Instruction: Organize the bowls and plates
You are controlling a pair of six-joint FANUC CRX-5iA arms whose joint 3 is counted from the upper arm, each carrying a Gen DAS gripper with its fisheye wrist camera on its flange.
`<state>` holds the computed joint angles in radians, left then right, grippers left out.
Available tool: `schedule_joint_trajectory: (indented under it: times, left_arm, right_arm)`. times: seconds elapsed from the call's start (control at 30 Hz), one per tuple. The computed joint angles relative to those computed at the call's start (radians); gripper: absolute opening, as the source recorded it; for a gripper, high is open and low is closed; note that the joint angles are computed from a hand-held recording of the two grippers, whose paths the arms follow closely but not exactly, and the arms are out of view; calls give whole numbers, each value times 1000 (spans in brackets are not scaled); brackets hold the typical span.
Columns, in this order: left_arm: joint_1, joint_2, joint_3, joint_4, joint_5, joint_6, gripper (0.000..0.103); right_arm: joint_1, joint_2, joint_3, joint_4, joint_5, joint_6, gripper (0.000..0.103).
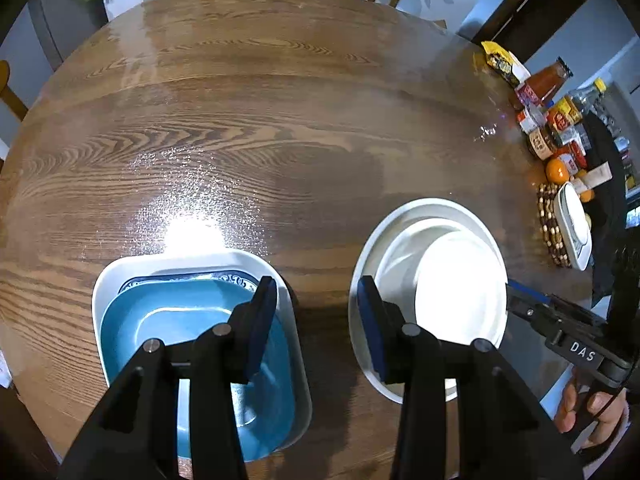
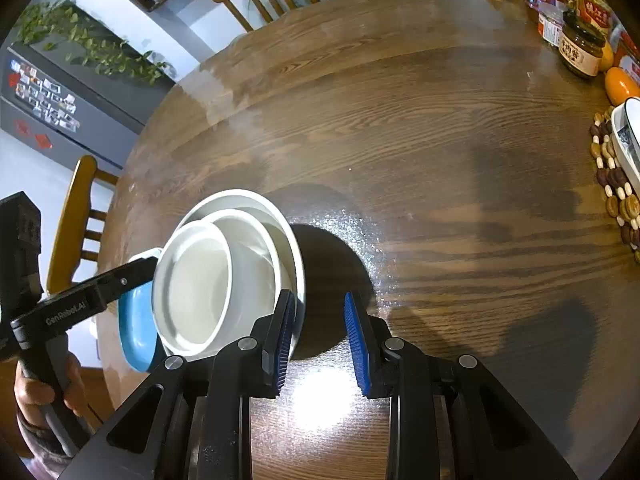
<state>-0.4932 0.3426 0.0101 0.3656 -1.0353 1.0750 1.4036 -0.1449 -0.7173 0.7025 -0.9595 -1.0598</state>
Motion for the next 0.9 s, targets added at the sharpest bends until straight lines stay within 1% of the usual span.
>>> schedule_joint_trajectory:
  times: [0.2,0.27,0.33,0.37,0.43,0.5,0.7,0.77,0.9]
  left_arm:
    - [-22,16,21,-70,-19,12,37]
    - [-23,15,18,-65,-14,7,35]
    - [-22,14,12,-49,-14,-7,25]
    - [-25,11,7,-48,-9,-9,22]
    - [-30,4,-5,-41,3,-27,10]
    - [-29,4,-14,-21,7,-38,4]
    - [-21,-5,-41,11,24,-43,3]
    - [-22,-11,-51,18,34,-41,1]
    - [-23,-31,-77,17,68,-27,1]
  right_arm:
    - [-2,-2,-5,9,9,-11,29]
    - [-6,2,-2,6,14,-7,29]
    - [-12,10,7,-4,16,8,29]
    - [-15,10,7,-7,19,13,28]
    - [-20,15,2,10,35,6,22]
    - [-24,18,6,13,38,16,19]
    - [-26,23,0,44,48,0,11]
    - [-26,28,6,41,44,1,10]
    - [-24,31,6,45,44,-12,10]
